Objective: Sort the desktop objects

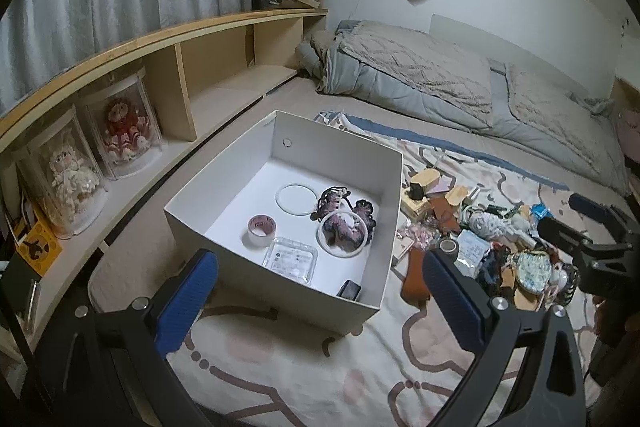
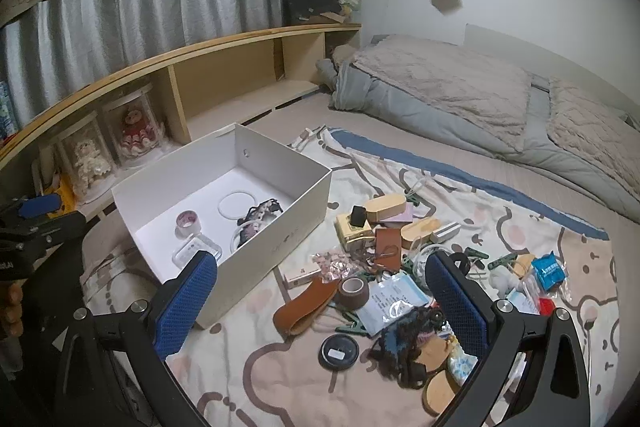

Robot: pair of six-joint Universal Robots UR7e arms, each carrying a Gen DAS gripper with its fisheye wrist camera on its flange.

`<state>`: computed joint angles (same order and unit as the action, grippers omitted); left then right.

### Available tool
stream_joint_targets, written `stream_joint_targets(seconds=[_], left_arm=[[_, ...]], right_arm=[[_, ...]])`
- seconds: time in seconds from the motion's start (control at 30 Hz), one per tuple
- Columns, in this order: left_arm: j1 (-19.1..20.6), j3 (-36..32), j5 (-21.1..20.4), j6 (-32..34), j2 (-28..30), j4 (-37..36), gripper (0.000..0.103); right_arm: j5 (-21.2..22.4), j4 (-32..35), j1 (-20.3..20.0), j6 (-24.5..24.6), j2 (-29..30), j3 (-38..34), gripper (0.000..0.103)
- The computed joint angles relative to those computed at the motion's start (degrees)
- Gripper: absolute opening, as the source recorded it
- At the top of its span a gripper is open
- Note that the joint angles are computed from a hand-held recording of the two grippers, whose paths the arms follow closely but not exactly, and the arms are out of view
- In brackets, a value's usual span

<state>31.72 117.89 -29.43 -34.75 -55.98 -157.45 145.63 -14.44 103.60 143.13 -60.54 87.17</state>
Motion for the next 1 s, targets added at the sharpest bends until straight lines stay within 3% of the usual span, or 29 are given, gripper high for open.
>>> stream_joint_targets(seconds=[1.0], left_arm=[[-1.80, 1.15, 3.06, -0.60, 1.74, -0.44, 0.103]], right_arm=[[0.68, 0.73, 0.51, -0.09, -0.16, 1.48, 0.103]])
